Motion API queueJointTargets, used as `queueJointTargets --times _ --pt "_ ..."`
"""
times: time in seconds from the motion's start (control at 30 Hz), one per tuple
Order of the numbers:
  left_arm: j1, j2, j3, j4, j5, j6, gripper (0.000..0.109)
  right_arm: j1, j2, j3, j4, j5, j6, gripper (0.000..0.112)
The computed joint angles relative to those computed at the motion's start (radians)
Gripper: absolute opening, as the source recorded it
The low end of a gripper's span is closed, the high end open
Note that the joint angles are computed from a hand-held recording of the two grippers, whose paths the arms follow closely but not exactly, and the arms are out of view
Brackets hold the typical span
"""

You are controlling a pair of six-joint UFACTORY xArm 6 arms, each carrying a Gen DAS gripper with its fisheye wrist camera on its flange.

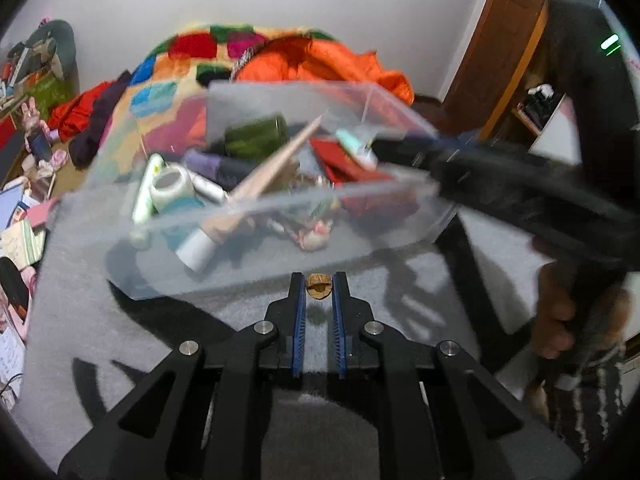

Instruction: Organize objects

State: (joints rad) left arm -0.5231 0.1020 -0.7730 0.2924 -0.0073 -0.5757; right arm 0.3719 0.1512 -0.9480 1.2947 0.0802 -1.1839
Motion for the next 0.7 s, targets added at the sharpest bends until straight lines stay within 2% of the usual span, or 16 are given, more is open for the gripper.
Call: queueJointTargets --times 0.13,0.23,0.27,0.33,0.43,0.5,0.63,0.7 --pt "0.033 -0.068 0.025 0.104 -0.030 -0.080 0.012 0.006 0.014 -0.003 -0.052 -0.003 0.047 0.028" --pt "0.076 -0.088 0.006 0.301 -0.028 -0.246 0.012 0.006 0.015 0.000 -0.085 -0.002 0.086 0.028" --pt "0.083 -0.088 0.000 0.302 -0.027 -0.246 0.012 0.001 0.014 0.001 -0.096 0.008 0.099 0.028" --pt "0.085 -0.079 -0.006 0.197 -0.032 -0.153 0.012 -0.007 0.010 0.003 -0.111 0.028 0.116 0.028" --pt "0.097 -0.049 -0.042 0.158 -0.006 -0.120 0.012 -0.003 0.001 0.012 -0.104 0.021 0.107 0.031" --pt "0.088 -0.027 -0.051 0.043 -0.005 -0.020 0.012 0.003 -0.006 0.018 -0.087 0.013 0.090 0.034" --pt "0.089 0.008 -0.079 0.083 0.003 -0.048 0.012 0.007 -0.020 0.027 -0.037 0.008 0.041 0.037" --pt "0.098 0.018 -0.090 0.149 0.002 -0.105 0.012 0.008 -0.027 0.031 -0.019 0.011 0.025 0.038"
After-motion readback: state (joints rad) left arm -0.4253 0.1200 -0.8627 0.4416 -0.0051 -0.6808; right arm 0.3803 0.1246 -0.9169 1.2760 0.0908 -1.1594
